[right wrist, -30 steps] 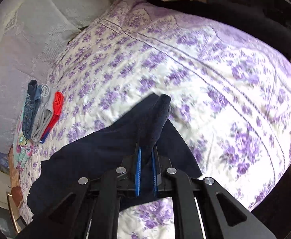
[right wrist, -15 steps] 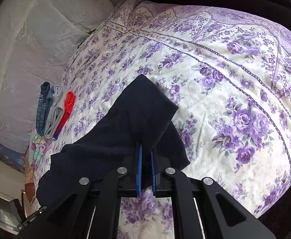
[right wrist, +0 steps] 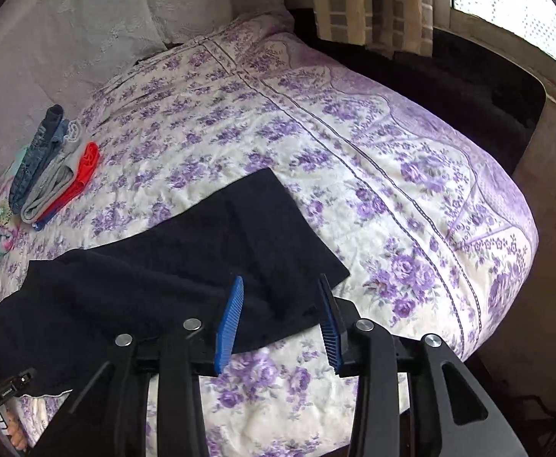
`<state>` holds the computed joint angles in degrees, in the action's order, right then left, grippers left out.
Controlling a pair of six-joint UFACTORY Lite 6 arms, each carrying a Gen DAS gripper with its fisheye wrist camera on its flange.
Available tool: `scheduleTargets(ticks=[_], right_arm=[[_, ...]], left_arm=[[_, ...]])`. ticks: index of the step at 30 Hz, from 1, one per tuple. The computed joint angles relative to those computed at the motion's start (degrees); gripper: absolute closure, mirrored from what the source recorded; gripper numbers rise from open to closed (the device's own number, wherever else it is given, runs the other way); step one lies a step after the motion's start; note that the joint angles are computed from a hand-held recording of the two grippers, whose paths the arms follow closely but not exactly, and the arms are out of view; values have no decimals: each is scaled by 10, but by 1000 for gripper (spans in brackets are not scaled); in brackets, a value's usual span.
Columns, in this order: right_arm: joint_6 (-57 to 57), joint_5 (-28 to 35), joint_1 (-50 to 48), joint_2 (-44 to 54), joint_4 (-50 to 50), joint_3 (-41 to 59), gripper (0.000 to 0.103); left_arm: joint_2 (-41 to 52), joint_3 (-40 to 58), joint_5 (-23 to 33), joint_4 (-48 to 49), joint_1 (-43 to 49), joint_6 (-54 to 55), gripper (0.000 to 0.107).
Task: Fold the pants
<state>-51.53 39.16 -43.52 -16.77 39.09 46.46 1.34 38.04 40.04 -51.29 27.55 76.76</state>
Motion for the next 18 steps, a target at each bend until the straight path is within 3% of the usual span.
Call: scheduleTargets(ticks=[2,5,10,14,18], right_arm=[[26,13,120,6,17,24,54],[-13,48,300,114,58,124,52],[83,19,565,397,-31,417,52],[206,38,671,594,-194,657,52],[264,160,689,749,-261,887,52]], left_arm=[[-21,-19,-10,-8,0,22,106],[-38,-41,-27,-38,-5,68,106],[-19,-31,-10,-54,4,86,106],[-13,-31,0,-59,18,105,106],[-16,-37,1,-66,24,124,106]])
